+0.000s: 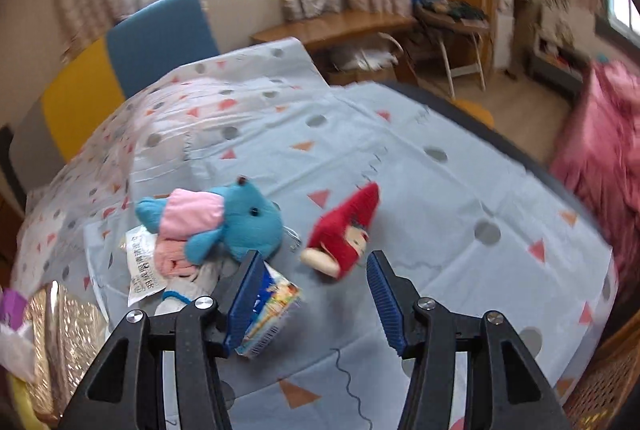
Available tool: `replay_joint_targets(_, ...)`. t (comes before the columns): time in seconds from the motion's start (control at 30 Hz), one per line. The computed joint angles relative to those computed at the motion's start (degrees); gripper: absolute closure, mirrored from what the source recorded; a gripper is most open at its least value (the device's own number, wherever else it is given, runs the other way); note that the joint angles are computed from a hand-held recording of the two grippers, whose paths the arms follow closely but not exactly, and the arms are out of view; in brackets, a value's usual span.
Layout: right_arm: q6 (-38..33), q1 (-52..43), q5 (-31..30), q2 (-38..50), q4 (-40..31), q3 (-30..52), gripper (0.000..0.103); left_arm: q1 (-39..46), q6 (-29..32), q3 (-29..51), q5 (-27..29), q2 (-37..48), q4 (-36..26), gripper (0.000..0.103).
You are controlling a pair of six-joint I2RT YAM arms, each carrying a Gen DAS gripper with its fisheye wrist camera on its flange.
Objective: Organize soft objects
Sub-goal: 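Move both tools back toward the remaining items, right tool toward the blue tissue pack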
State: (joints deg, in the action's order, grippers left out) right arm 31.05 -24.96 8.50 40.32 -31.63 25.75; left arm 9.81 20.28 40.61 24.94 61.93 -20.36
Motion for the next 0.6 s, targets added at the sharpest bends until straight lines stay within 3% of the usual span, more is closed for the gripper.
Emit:
replay_joint_targets(0.17, 1.25, -5.83, -4.00, -2.09, -2.27, -0.65, 0.049, -11.10, -1.45, 0.78, -4.56, -2.19, -1.26, 0.000)
replay_joint_targets(0.27, 1.18, -12.89, -11.17, -2.25, -2.32, -1.44, 0.049, -17.58, -2.67, 1.08, -7.36, -2.61, -1.64, 0.000)
replay_joint_targets(0.53, 0.05, -26.37, -22.14, -1.48, -3.38, -2.69, 0.049, -34.70, -7.88, 5.67, -10.61, 0.31, -4.14, 0.001)
replay_joint_targets(0.6, 0.05, -27.30, -23.28, -0.55, -3.57, -2.65, 0.049, -39.82, -9.77, 7.88, -12.71, 2.75, -4.17, 0.005)
